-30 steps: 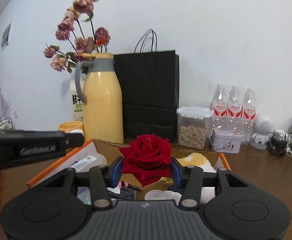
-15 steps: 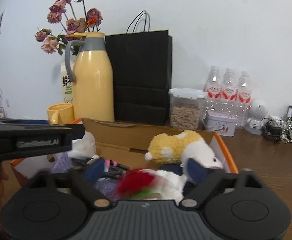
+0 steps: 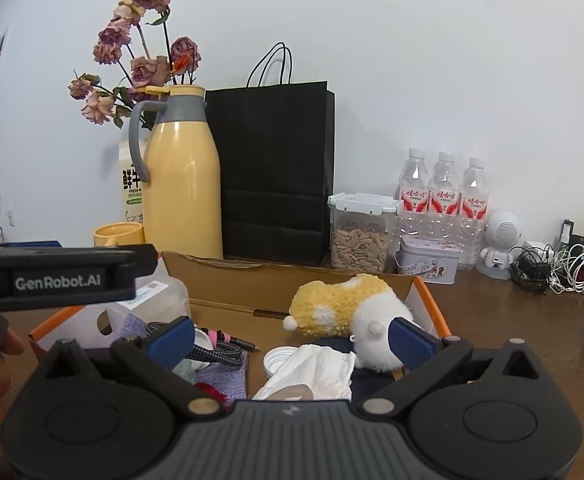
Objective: Organize objects
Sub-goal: 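Open both grippers to drop the cap and rose into the box, then move both tools back toward the yellow block and orange candy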
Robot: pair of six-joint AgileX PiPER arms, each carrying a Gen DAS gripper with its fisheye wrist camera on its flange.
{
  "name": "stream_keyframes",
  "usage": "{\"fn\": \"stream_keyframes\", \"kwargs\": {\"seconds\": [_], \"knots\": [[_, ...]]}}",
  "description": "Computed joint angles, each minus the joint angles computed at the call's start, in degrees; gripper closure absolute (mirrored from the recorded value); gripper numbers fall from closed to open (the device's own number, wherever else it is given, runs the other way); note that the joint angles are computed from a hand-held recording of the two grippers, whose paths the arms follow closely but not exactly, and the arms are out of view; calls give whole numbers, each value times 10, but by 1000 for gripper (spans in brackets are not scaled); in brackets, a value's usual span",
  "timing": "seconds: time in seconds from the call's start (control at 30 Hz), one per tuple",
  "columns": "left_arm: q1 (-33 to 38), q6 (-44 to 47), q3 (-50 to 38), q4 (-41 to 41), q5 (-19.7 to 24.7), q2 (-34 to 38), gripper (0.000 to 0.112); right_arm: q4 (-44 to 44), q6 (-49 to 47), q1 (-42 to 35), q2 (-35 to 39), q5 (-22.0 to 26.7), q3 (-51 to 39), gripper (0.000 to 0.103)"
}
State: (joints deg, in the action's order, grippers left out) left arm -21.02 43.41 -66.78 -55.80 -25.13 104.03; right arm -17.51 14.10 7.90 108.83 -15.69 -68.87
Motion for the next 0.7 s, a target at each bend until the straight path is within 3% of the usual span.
{"fn": "stream_keyframes", "kwargs": {"seconds": [0.37, 0.7], "knots": [[9, -47, 87, 56, 15, -76, 9, -30, 9, -18, -67, -64, 96, 0], [27, -2, 166, 46, 49, -124, 9, -93, 47, -29, -106, -69, 171, 0]]}}
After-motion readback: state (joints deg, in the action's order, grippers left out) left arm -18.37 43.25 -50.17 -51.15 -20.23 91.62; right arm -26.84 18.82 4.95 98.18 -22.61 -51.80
